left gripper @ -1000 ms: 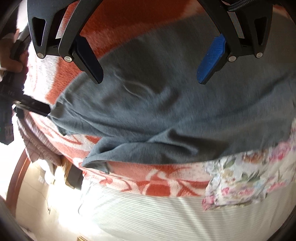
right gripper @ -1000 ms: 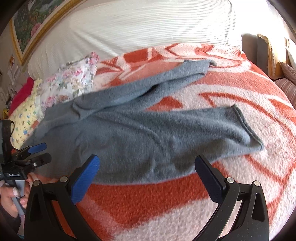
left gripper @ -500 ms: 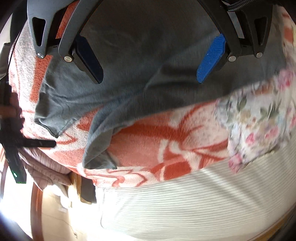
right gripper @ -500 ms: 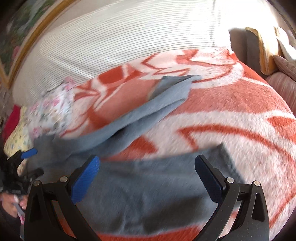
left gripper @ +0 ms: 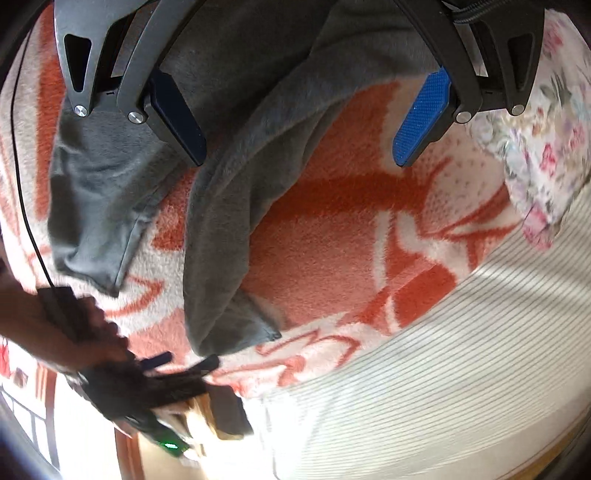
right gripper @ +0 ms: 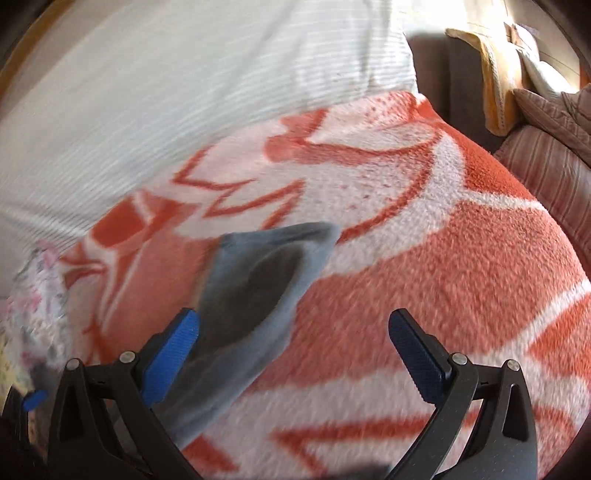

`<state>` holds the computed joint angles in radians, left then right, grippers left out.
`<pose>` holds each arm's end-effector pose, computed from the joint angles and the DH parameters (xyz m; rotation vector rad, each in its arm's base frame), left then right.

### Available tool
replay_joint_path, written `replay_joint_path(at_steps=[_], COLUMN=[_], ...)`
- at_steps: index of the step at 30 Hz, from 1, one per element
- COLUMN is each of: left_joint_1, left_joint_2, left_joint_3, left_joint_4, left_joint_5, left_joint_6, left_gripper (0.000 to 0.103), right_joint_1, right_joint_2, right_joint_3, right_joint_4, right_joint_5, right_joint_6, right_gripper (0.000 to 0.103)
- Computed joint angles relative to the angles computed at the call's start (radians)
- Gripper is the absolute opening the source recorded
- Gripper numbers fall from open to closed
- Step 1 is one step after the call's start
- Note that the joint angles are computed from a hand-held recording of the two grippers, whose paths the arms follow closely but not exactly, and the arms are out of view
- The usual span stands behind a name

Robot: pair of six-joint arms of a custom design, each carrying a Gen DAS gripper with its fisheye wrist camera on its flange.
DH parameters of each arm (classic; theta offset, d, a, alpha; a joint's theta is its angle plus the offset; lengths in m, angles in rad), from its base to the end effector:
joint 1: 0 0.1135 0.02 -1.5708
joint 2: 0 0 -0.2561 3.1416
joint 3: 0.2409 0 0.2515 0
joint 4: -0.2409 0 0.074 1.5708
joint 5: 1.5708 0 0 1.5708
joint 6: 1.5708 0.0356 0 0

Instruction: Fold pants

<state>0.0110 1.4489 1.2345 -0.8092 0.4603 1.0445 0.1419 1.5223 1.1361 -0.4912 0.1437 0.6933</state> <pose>0.2955 -0.0126 0.2839 1.3463 2.0442 -0.1492 0.3237 0.0411 0.2489 0.7268 2.3353 0.1974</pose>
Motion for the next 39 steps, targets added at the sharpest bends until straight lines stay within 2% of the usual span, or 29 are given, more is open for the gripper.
replay_joint_path(at_steps=[5, 7, 8, 9, 10, 11, 12, 15, 21, 28, 34, 39], left_joint_1=[-0.047, -0.056, -0.051, -0.041, -0.021, -0.005, 0.022, 0.081, 0.221, 0.331, 0.484, 0.551], left_joint_2=[0.056, 0.115, 0.148, 0.176, 0.225, 0.258, 0.291, 0.317, 0.294, 0.243, 0.113, 0.011], left_joint_3=[-0.004, 0.036, 0.065, 0.096, 0.156, 0.199, 0.248, 0.321, 0.446, 0.497, 0.336, 0.185], left_joint_4=[0.039, 0.007, -0.025, -0.062, -0.134, -0.184, -0.237, -0.314, -0.483, -0.593, -0.654, -0.648], left_joint_5=[-0.077, -0.117, -0.121, -0.113, -0.087, -0.063, -0.028, 0.045, 0.165, 0.223, 0.258, 0.258], left_joint_6=[0.009, 0.014, 0.02, 0.028, 0.038, 0.04, 0.041, 0.045, 0.1, 0.155, 0.343, 0.422], left_gripper=[0.099, 0.086, 0.069, 0.048, 0.038, 0.025, 0.019, 0.014, 0.013, 0.014, 0.014, 0.014], right_joint_1=[-0.061, -0.071, -0.068, -0.065, -0.071, -0.073, -0.066, -0.026, 0.035, 0.097, 0.238, 0.359], right_joint_2=[0.18, 0.232, 0.238, 0.227, 0.198, 0.177, 0.154, 0.069, -0.157, -0.279, -0.485, -0.658], right_joint_3=[0.124, 0.157, 0.162, 0.152, 0.12, 0.101, 0.088, 0.054, -0.042, -0.099, -0.306, -0.486], right_joint_4=[-0.033, -0.045, -0.048, -0.036, 0.005, 0.024, 0.031, 0.04, 0.052, 0.03, 0.04, 0.04], right_joint_5=[-0.068, -0.083, -0.068, -0.054, -0.083, -0.105, -0.101, -0.06, -0.066, -0.073, -0.009, 0.082], right_joint_6=[-0.031, -0.044, -0.05, -0.057, -0.054, -0.046, -0.039, -0.053, 0.001, 0.047, 0.16, 0.301], right_gripper=[0.088, 0.063, 0.058, 0.038, 0.013, 0.01, 0.01, 0.007, 0.007, 0.007, 0.007, 0.007])
